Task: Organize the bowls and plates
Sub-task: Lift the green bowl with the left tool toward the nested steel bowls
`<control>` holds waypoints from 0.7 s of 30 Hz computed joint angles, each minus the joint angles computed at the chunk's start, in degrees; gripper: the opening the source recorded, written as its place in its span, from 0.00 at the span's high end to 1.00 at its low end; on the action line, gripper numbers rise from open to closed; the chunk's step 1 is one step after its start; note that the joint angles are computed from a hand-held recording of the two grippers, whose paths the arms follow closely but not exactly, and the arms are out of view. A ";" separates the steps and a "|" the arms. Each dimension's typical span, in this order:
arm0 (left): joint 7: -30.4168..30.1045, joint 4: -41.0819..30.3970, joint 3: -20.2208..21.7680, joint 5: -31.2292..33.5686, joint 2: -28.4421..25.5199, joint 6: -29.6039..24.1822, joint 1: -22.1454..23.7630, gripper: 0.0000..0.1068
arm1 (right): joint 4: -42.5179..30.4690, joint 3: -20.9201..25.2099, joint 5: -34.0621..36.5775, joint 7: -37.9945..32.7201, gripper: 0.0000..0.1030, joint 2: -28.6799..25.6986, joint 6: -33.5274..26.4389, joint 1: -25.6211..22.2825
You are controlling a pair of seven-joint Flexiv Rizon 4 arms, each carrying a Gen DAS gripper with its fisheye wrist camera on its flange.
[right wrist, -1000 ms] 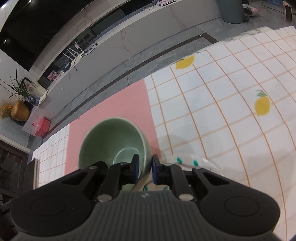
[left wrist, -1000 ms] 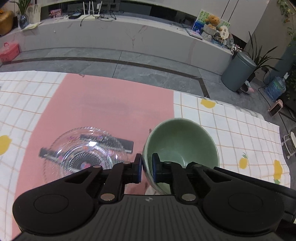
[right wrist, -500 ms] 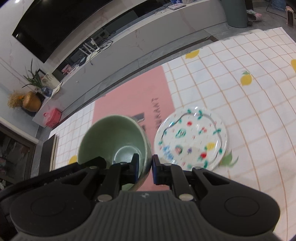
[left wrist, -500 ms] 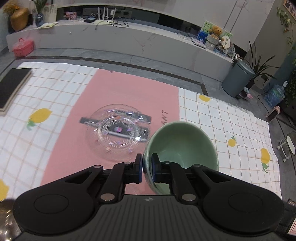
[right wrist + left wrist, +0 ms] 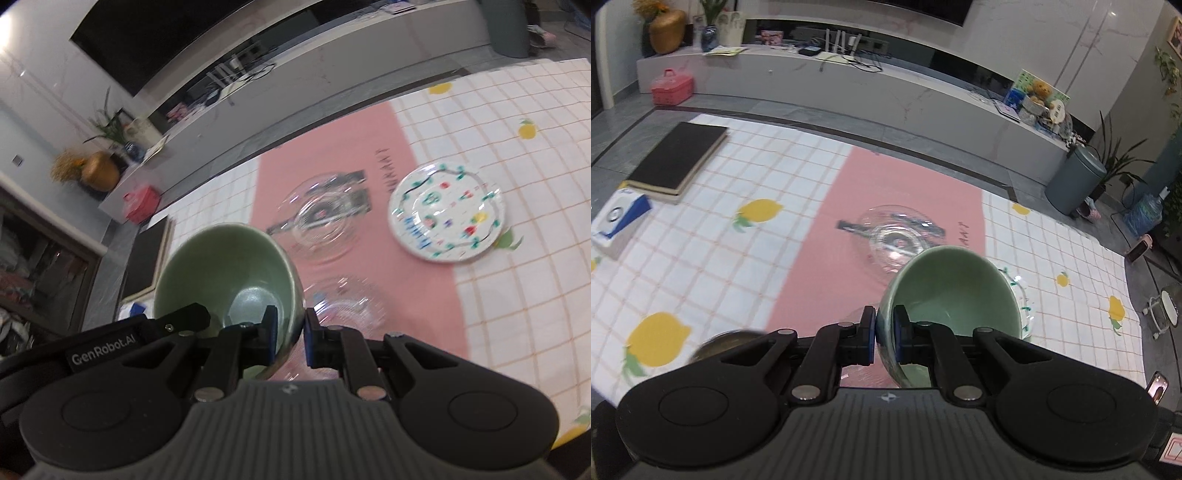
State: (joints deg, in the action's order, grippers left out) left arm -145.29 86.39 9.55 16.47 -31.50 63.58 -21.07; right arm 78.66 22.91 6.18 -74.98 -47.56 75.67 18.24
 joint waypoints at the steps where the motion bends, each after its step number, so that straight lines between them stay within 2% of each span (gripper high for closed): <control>1: -0.52 1.40 0.36 0.28 0.97 0.29 -0.15 0.91 | 0.57 0.34 0.03 -0.28 0.88 0.32 0.16 0.19; 7: -4.78 10.11 1.24 1.59 6.70 2.37 0.43 0.90 | 2.27 2.58 0.02 -2.44 0.88 1.21 -0.62 1.17; 12: -7.60 16.76 0.90 3.22 11.06 3.92 1.94 0.90 | 1.56 5.11 1.31 -5.92 0.88 0.79 -3.84 1.26; 16: -7.90 20.82 -0.54 2.21 12.65 5.15 4.29 0.90 | 0.43 3.92 1.98 -6.93 0.88 0.31 -6.92 3.26; 21: -6.01 23.21 -1.97 -0.15 12.12 6.71 6.56 0.90 | -1.68 1.26 1.91 -6.68 0.89 -1.05 -9.56 5.74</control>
